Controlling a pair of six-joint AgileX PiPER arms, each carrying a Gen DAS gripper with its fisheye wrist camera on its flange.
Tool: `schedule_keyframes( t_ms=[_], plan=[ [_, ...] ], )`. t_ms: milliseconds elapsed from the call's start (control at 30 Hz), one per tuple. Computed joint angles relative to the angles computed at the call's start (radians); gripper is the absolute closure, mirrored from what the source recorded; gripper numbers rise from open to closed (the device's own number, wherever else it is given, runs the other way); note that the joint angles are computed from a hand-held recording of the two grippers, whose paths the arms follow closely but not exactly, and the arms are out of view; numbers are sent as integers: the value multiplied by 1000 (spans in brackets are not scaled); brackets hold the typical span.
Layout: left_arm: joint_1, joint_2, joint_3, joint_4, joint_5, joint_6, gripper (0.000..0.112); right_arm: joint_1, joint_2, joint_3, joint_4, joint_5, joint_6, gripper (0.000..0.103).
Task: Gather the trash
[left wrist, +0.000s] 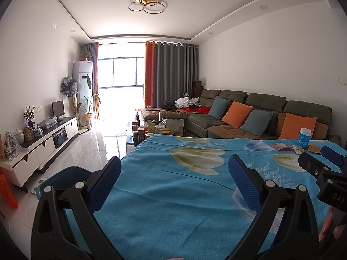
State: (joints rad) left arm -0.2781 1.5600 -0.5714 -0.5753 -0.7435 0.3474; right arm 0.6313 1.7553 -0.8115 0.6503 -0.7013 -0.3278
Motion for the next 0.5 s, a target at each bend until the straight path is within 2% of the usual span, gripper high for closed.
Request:
schedule_keyframes(
  t_ms=[500],
  plan=[
    [-3,-3,1,-6,0,5,15,0,0,0,5,-1,-1,7]
  ],
)
